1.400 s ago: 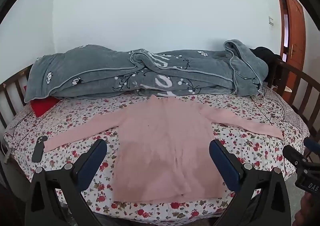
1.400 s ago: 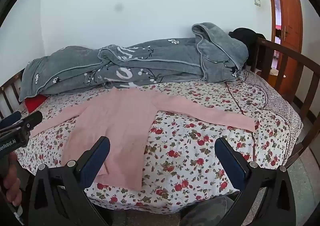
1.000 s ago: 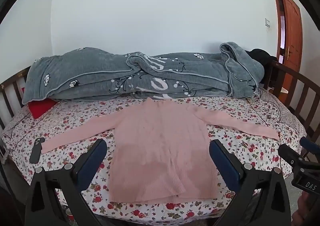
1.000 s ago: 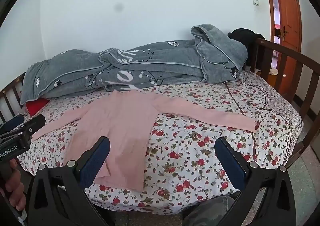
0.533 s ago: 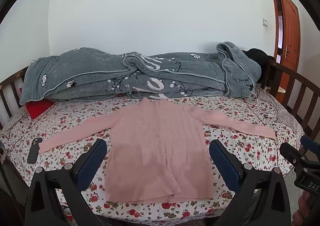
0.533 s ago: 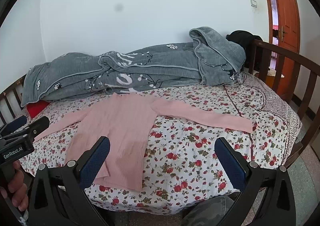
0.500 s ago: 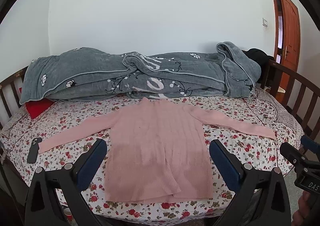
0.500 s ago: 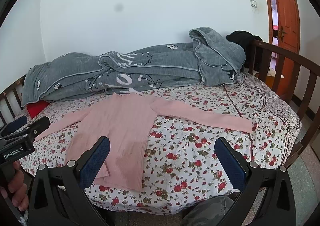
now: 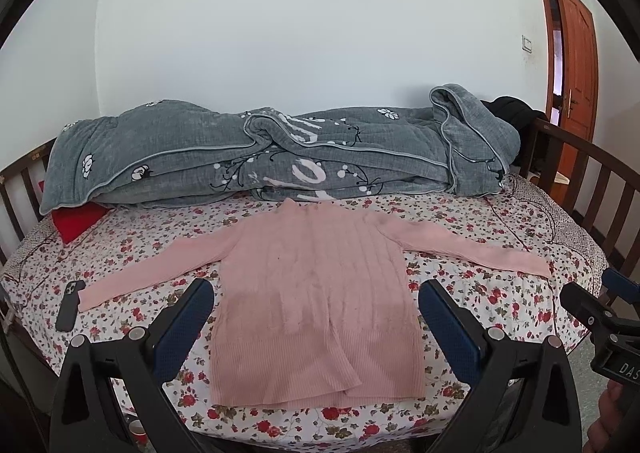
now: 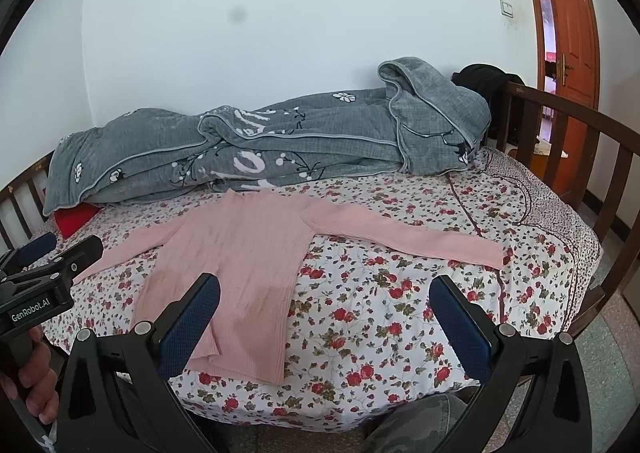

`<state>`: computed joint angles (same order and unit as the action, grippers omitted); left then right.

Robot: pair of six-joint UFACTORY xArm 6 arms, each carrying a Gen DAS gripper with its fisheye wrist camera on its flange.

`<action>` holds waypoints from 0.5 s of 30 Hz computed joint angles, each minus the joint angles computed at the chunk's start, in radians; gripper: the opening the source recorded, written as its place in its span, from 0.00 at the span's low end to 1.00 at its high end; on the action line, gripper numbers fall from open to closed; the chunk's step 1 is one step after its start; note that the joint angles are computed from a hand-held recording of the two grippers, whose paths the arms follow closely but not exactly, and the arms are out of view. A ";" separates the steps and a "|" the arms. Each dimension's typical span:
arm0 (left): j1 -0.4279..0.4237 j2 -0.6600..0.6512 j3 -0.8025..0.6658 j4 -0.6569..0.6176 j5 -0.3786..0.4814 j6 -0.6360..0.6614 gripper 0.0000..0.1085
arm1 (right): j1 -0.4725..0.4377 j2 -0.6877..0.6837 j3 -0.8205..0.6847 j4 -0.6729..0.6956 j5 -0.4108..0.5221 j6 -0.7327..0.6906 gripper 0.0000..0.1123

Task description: Fold small clothes

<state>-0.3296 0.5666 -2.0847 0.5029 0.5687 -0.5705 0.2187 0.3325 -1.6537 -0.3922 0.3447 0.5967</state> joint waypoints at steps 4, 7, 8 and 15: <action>-0.002 0.004 -0.007 0.003 0.006 -0.003 0.95 | 0.000 0.004 -0.006 -0.003 0.003 -0.002 0.91; -0.002 0.000 0.000 0.007 0.002 -0.007 0.95 | -0.001 0.000 0.000 0.005 -0.001 -0.007 0.91; -0.002 0.000 0.000 0.008 0.002 -0.008 0.95 | -0.001 -0.001 0.003 0.008 -0.004 -0.009 0.91; -0.002 0.001 -0.004 0.005 0.006 -0.006 0.95 | -0.002 -0.003 0.009 0.013 -0.010 -0.016 0.91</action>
<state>-0.3314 0.5681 -2.0883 0.5080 0.5745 -0.5768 0.2163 0.3296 -1.6443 -0.3792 0.3348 0.5804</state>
